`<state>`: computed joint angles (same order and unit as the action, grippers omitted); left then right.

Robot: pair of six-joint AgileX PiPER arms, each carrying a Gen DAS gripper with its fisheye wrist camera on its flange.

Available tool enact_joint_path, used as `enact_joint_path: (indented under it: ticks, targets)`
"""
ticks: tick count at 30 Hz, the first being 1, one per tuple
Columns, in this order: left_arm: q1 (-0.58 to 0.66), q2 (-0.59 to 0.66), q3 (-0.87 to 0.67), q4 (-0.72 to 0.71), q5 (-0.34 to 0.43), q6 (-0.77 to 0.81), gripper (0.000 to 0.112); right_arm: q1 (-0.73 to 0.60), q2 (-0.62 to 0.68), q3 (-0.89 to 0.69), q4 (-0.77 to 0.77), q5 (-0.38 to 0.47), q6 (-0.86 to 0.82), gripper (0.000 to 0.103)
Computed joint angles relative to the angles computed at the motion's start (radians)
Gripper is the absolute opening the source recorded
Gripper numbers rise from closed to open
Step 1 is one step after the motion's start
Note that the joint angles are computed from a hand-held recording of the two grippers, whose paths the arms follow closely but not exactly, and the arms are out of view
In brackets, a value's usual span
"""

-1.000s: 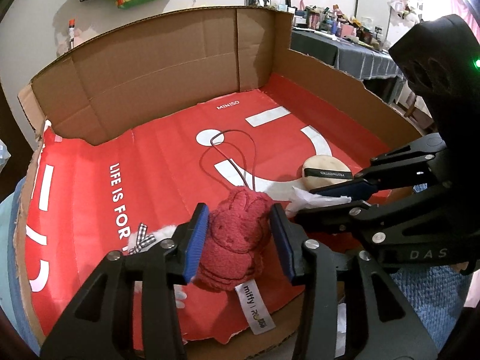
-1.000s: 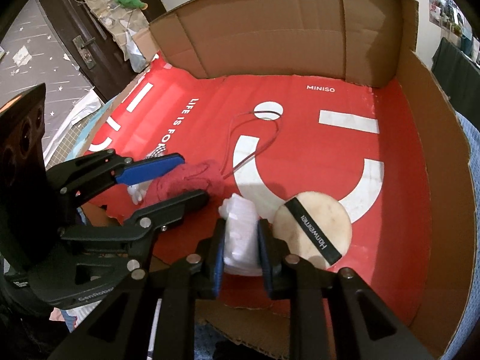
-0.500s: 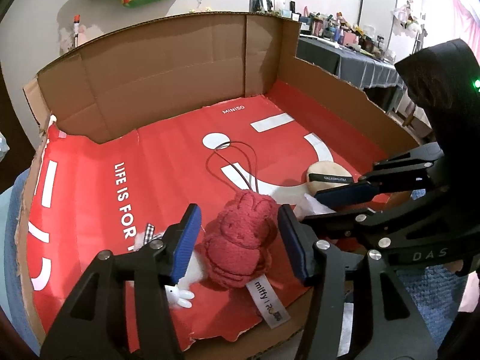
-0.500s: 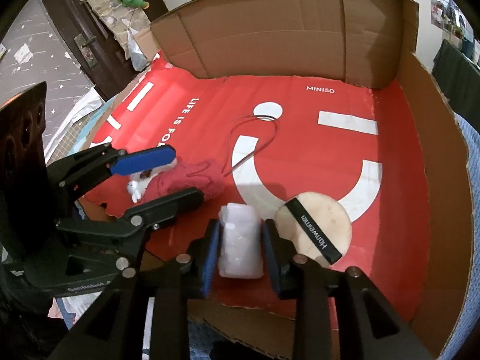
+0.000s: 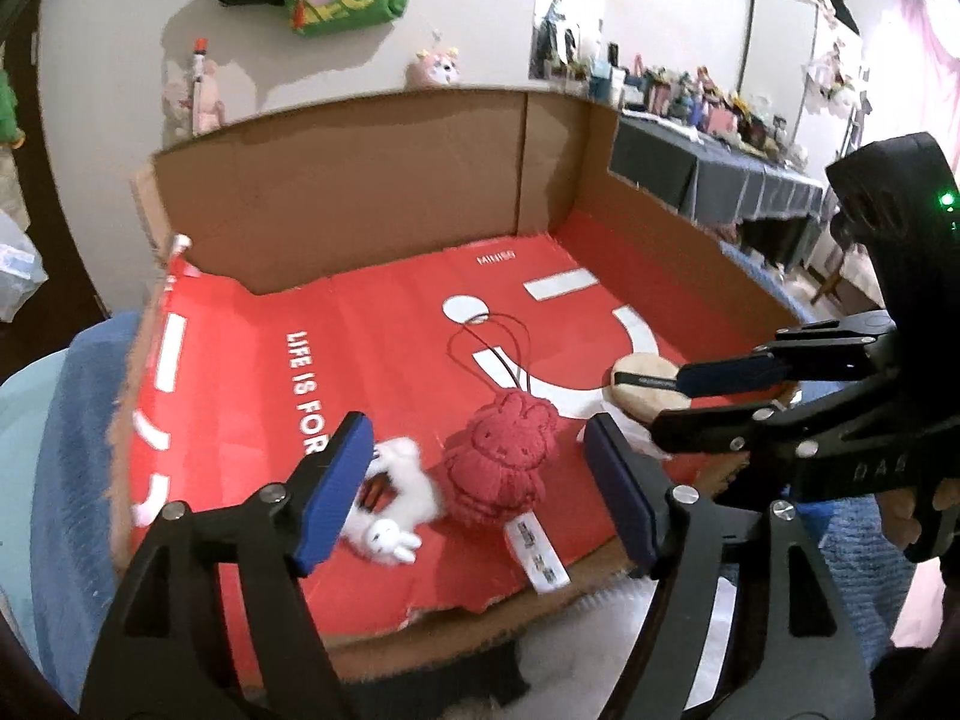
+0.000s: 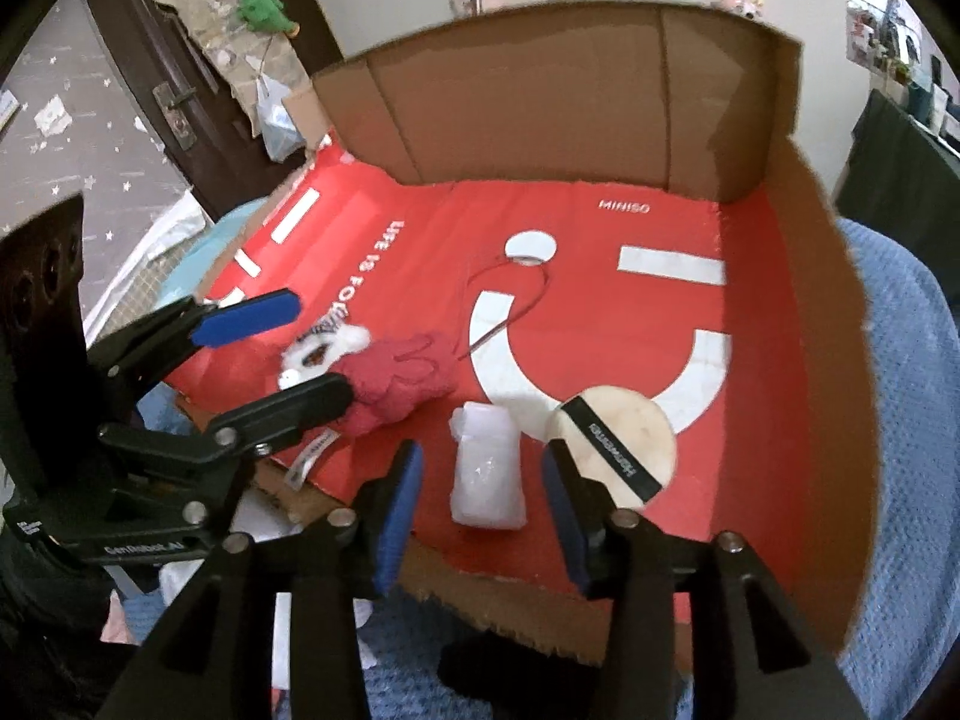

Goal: Organize soft objects
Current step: 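Open both grippers to release the red bunny and the white cloth, then move the left gripper to the crocheted rope while the right moves to the paper sheet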

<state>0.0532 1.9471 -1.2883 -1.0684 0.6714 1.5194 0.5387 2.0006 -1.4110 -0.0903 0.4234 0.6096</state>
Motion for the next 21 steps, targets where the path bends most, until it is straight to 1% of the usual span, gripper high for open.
enact_joint_path:
  ticks: [1,3,5,7,9,10,12,13,15,16,18,21]
  targets:
    - [0.012,-0.020,0.021,-0.023,0.003,0.020,0.076,0.010,-0.024,0.020,-0.050,-0.006,0.054,0.050]
    - [0.039,-0.062,0.066,-0.077,0.012,0.067,0.077,0.031,-0.068,0.056,-0.155,-0.007,0.164,0.058]
    - [0.064,-0.106,0.111,-0.124,0.013,0.107,0.080,0.051,-0.102,0.077,-0.242,0.003,0.253,0.061]
    - [0.099,-0.155,0.162,-0.185,0.027,0.156,0.087,0.082,-0.146,0.108,-0.353,0.015,0.368,0.067]
    - [0.136,-0.202,0.218,-0.264,0.040,0.227,0.091,0.115,-0.174,0.123,-0.454,0.042,0.469,0.073]
    - [0.149,-0.221,0.241,-0.295,0.044,0.256,0.093,0.138,-0.192,0.133,-0.515,0.062,0.527,0.074]
    - [0.185,-0.270,0.298,-0.360,0.063,0.325,0.093,0.184,-0.224,0.152,-0.623,0.105,0.637,0.083]
    - [0.202,-0.290,0.319,-0.377,0.073,0.347,0.094,0.216,-0.244,0.166,-0.694,0.134,0.711,0.085]
    - [0.242,-0.340,0.374,-0.419,0.096,0.402,0.094,0.267,-0.269,0.184,-0.785,0.191,0.812,0.093]
    - [0.260,-0.362,0.398,-0.437,0.105,0.423,0.096,0.304,-0.285,0.197,-0.839,0.235,0.874,0.094]
    - [0.308,-0.406,0.452,-0.473,0.136,0.467,0.100,0.358,-0.303,0.213,-0.904,0.293,0.950,0.095]
    - [0.394,-0.467,0.529,-0.503,0.209,0.523,0.101,0.463,-0.332,0.250,-1.006,0.415,1.102,0.100]
